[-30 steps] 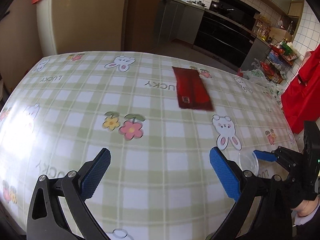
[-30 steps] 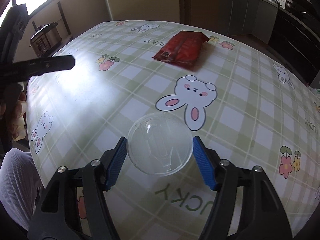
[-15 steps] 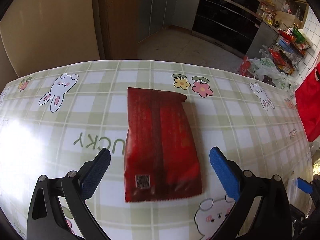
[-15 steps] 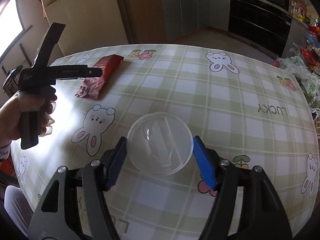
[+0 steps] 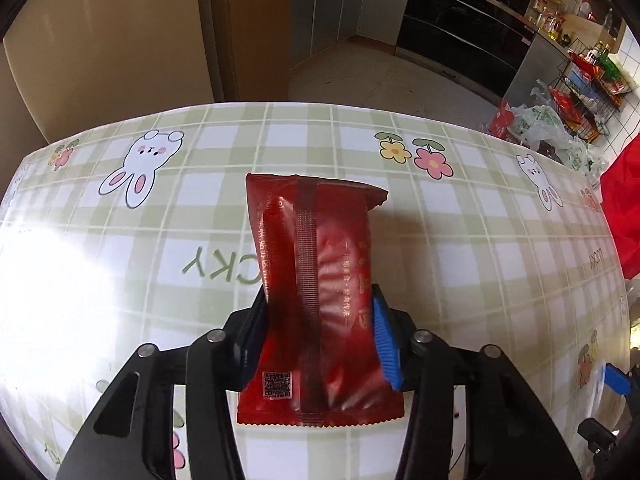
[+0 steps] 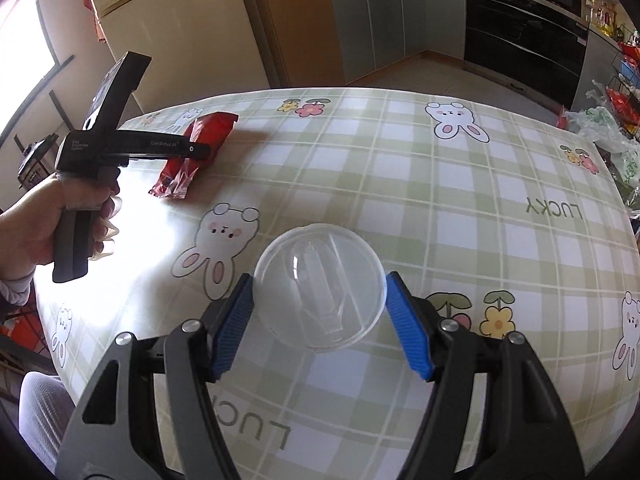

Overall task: Collect trash
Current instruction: 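Carry the red packet and clear lid over the bucket and release both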

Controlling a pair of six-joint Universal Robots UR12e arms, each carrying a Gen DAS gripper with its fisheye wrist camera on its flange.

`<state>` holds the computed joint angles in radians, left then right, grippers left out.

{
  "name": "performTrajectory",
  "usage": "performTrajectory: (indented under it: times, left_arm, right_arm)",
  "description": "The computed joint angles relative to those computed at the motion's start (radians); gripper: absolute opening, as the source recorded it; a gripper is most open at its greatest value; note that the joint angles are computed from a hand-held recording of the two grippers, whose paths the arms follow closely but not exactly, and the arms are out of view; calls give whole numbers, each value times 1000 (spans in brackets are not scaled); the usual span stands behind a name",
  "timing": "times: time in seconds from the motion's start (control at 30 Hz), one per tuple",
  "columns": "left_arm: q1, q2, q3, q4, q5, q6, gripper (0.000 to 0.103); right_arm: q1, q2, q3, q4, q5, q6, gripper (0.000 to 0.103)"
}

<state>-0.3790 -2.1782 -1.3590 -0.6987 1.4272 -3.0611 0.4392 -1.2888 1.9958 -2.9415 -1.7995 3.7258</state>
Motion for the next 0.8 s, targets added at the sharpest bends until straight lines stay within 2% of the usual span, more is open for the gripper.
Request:
performTrajectory:
  times: [0.17, 0.33, 0.57, 0.7, 0.8]
  left_arm:
    - [34, 84, -93, 22, -25, 31, 33]
    - [74, 202, -224, 81, -71, 82, 31]
    - [171, 421, -474, 185, -237, 130, 31]
    - [244, 557, -617, 175, -350, 141, 31]
    - [286, 660, -720, 172, -392, 175, 31]
  right_arm:
    - [45, -17, -33, 28, -29, 5, 67]
    - [101, -27, -68, 42, -59, 14, 67]
    - [195, -13, -118, 34, -71, 20, 67]
    - [246, 0, -135, 13, -57, 36, 67]
    - [275, 6, -137, 6, -43, 83, 67]
